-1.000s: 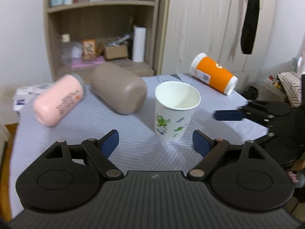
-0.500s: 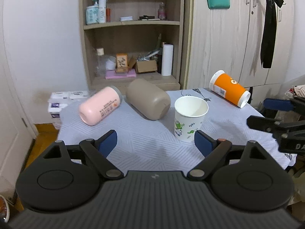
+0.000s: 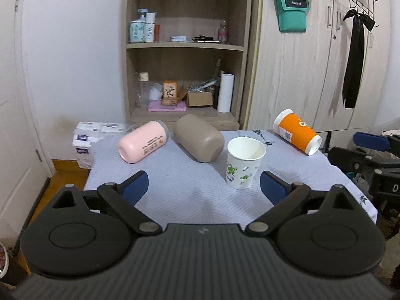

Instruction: Flip cup upright

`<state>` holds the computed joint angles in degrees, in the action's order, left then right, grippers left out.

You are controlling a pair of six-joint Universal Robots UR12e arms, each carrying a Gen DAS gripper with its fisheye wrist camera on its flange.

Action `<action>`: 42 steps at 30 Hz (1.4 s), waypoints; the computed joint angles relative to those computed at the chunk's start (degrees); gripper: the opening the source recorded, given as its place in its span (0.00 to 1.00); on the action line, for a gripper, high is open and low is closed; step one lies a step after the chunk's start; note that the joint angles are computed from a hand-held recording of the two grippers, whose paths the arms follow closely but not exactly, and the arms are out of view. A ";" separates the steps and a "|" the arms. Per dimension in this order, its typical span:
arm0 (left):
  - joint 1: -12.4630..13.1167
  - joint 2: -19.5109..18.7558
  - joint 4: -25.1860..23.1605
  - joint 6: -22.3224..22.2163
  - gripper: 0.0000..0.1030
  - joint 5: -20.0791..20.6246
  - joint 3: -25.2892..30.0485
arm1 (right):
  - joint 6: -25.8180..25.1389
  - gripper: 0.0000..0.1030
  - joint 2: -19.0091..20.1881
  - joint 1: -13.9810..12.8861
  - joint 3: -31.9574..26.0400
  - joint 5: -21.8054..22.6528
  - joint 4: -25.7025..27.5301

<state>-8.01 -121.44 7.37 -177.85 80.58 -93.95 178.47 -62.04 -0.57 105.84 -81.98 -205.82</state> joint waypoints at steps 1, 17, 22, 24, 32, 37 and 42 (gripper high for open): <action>-0.08 0.11 0.20 -0.09 0.95 0.58 -0.24 | -0.02 0.82 -0.13 0.08 0.21 -0.53 0.08; -1.08 0.95 -3.23 -4.51 1.00 8.63 -1.15 | 5.25 1.00 -0.38 1.71 0.73 -11.62 1.57; -1.07 1.05 -4.26 -4.53 1.00 8.63 -1.25 | 4.44 1.00 -0.40 2.18 0.62 -13.30 2.66; -1.29 0.96 -4.03 -5.97 1.00 10.29 -1.31 | 4.45 1.00 -0.48 2.20 0.72 -13.26 2.90; -1.38 0.72 -5.14 -6.15 1.00 12.07 -1.20 | 2.97 1.00 -0.45 2.96 0.50 -15.83 4.87; -1.52 0.48 -5.07 -5.62 1.00 12.92 -1.01 | 2.67 1.00 -0.45 3.10 0.50 -16.43 4.98; -1.79 0.37 -5.20 -4.70 1.00 13.61 -0.88 | 2.52 1.00 -0.44 3.25 0.51 -16.97 5.18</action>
